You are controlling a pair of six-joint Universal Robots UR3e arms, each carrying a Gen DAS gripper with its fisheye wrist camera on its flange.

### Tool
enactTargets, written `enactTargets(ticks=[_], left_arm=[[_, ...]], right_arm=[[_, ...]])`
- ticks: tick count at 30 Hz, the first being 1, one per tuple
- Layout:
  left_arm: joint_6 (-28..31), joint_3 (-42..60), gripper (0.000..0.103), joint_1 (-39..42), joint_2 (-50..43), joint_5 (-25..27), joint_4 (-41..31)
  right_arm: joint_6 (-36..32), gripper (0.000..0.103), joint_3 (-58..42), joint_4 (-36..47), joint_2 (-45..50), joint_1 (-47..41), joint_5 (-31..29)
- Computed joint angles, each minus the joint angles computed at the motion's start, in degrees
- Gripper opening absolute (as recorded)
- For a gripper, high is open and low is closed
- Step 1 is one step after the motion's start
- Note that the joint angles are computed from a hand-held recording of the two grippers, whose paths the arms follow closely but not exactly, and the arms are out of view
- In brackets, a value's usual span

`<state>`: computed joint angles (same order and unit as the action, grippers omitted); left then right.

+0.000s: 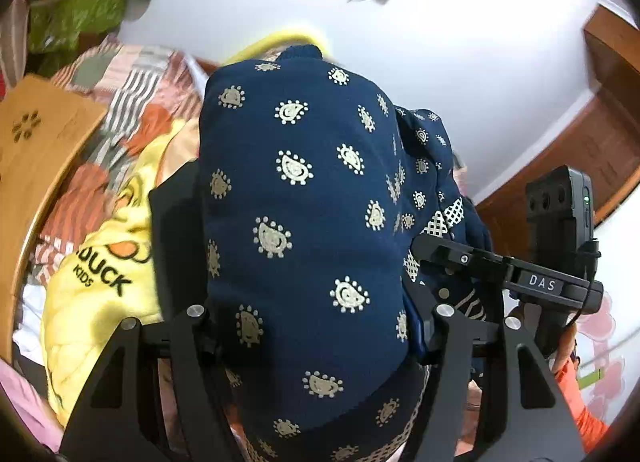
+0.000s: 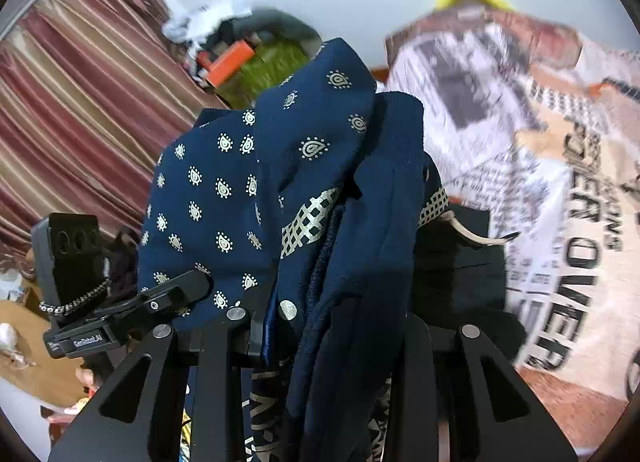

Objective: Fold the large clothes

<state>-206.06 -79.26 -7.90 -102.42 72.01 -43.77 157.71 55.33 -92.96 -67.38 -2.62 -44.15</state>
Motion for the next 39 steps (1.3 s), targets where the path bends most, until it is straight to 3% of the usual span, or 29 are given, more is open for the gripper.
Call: enactTargets(ticks=[5,9,17,24,27,33,39], left_arm=[[-1.0,-7.7,0.066,4.1,-3.7,-3.4,5.9],[-1.0,-10.3,0.071,4.6,-4.6,-4.3,9.7],[-0.3,-7.8,0.079,-2.0,-2.1,8.6,3.3],[-3.3,-15.9,0.085,-7.4,6.9,15.1,2.4],[-4.6,-17.4,0.085,-11.1,9.4,19.4,0.3],[-8.0,-12.6,0.085,-21.7,10.7,33.7,-9.7],[-13.1,1.3,0.085,-35.8,10.1,52.0,-19.1]], right_arm=[[5.7,0.029,-2.1,-6.6,8.8,4.7,-6.0],[6.9,0.033,0.3,-10.2,10.2,5.4,-8.2],[0.6,0.06,13.8,-13.6,-2.6,4.6,-16.7],[-6.4,0.062,31.5,-17.0,-17.4,0.7,-19.3],[-8.7,0.062,36.6,-14.3,-24.3,-3.5,-18.4],[-10.9,0.062,38.6,-8.4,-33.8,-8.7,-16.4],[-23.8,0.062,34.3,11.3,-48.8,-23.0,-3.3]])
